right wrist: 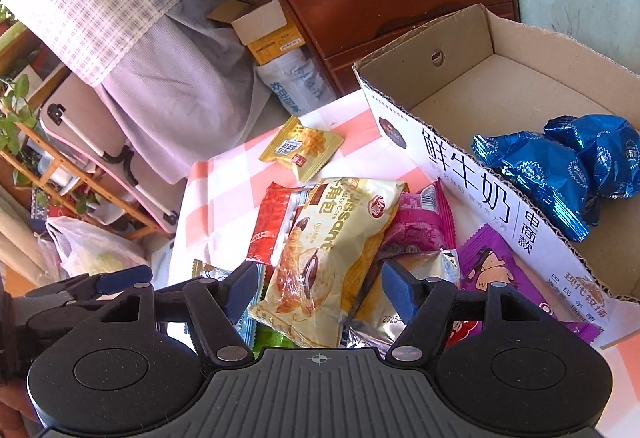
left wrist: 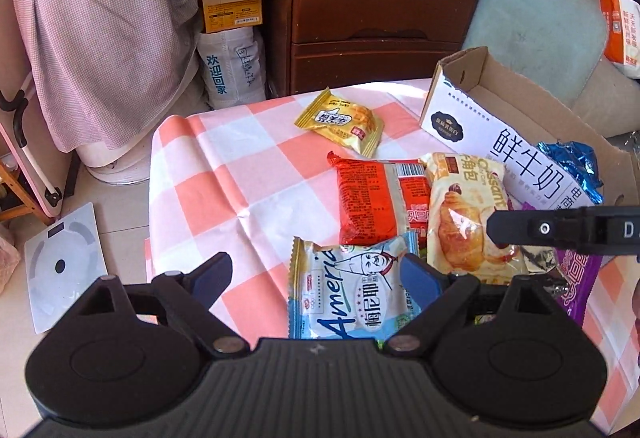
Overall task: Organize snacks
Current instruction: 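Grasp the croissant pack with the right tool while the left tool grasps the Ameri wafer pack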
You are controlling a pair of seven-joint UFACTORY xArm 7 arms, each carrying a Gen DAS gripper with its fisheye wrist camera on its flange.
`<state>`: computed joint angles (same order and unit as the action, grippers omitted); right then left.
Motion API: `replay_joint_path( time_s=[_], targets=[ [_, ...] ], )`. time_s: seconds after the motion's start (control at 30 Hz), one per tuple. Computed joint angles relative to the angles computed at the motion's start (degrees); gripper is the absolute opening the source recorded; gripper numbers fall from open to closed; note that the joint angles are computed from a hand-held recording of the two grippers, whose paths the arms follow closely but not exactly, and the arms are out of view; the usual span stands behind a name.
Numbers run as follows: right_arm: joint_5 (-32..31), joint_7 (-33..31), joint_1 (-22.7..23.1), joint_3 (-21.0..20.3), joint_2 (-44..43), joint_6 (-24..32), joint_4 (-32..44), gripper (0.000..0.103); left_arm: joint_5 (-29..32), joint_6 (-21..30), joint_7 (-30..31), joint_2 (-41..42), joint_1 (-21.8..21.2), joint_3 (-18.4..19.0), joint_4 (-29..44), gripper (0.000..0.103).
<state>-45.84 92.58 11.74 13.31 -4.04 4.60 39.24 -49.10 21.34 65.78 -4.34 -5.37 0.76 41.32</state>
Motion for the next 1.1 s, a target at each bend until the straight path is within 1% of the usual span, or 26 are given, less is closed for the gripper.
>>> replay_joint_path(
  time_s=[0.13,0.27,0.5,0.77,0.87,0.93,0.97,1.0,1.03,1.07,1.1],
  targets=[
    [1.0,0.2,0.8,-0.8,2.3,-0.4,1.4,0.073,-2.1,-1.4,6.9,0.0,-0.9,-0.3,-1.5,0.091],
    [1.9,0.0,3.3,-2.6,4.5,0.8,3.2,0.074,-4.0,-2.5,10.3,1.1,-1.4,-0.7,-1.7,0.092],
    [2.0,-0.9,7.3,-5.7,6.8,3.0,5.6,0.076,-6.4,-1.0,10.3,2.9,-0.2,-1.5,-0.4,0.094],
    [1.1,-1.9,9.4,-6.7,7.5,6.4,7.2,0.076,-8.7,-1.1,12.6,2.5,-0.2,-2.2,-1.0,0.094],
    [-0.9,-0.7,9.9,-7.0,7.7,7.2,7.7,0.076,-9.7,-3.8,13.3,2.9,-0.8,-2.7,-1.4,0.094],
    [-1.6,0.0,9.9,-7.1,7.9,7.1,7.8,0.075,-9.3,-3.4,12.0,3.4,-0.8,-2.7,-1.1,0.092],
    [-1.7,0.0,9.9,-7.1,7.9,7.1,7.8,0.074,-8.9,-2.8,11.0,3.7,-0.6,-2.6,-0.8,0.09],
    [-2.3,0.4,10.0,-7.2,7.9,7.4,7.9,0.071,-8.8,-1.8,10.3,3.8,-0.3,-2.5,-0.5,0.088],
    [-2.7,0.7,10.1,-7.2,7.9,7.8,8.0,0.069,-8.5,-0.6,9.5,3.9,0.1,-2.3,-0.1,0.083],
    [-3.2,0.9,10.2,-7.2,8.0,8.1,8.1,0.063,-8.1,0.5,8.8,3.8,0.4,-2.2,0.1,0.077],
    [-3.2,1.1,10.2,-7.2,7.9,8.4,8.0,0.054,-8.0,0.9,8.4,3.8,0.6,-2.3,0.2,0.074]
  ],
)
